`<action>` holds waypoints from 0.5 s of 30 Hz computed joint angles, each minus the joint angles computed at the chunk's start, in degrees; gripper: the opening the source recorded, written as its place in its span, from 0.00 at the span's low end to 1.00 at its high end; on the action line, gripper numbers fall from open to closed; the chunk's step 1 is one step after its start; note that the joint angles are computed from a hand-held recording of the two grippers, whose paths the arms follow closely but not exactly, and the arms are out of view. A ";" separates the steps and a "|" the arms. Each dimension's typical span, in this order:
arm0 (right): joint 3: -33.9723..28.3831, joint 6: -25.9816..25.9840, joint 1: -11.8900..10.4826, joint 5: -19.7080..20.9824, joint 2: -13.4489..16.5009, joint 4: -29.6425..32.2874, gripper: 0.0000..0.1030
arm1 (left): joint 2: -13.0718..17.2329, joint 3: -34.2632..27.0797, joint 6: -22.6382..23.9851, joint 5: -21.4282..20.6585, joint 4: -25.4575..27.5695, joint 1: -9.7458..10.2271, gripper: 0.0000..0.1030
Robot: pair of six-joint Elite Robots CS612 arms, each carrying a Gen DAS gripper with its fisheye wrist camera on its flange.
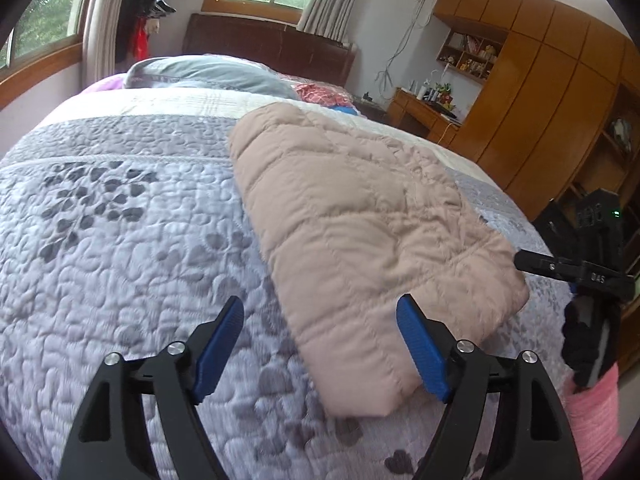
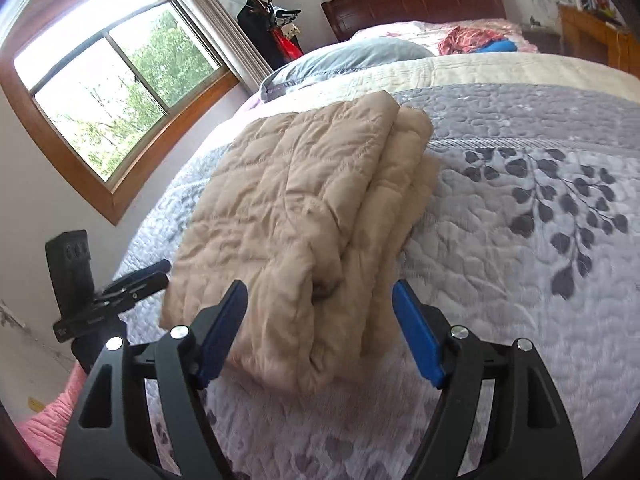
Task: Fold large clothes
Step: 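Release the folded coat bundle onto the bedspread with both grippers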
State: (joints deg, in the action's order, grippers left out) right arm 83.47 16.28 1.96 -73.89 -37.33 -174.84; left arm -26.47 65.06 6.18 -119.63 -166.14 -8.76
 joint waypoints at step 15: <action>1.99 0.02 2.71 -11.94 -1.61 0.67 0.80 | -3.67 6.76 0.09 8.61 -5.15 -1.15 0.82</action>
State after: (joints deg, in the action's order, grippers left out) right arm 85.46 16.30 4.67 -85.83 -38.94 -174.18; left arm -30.13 71.82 6.27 -111.02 -171.28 -9.91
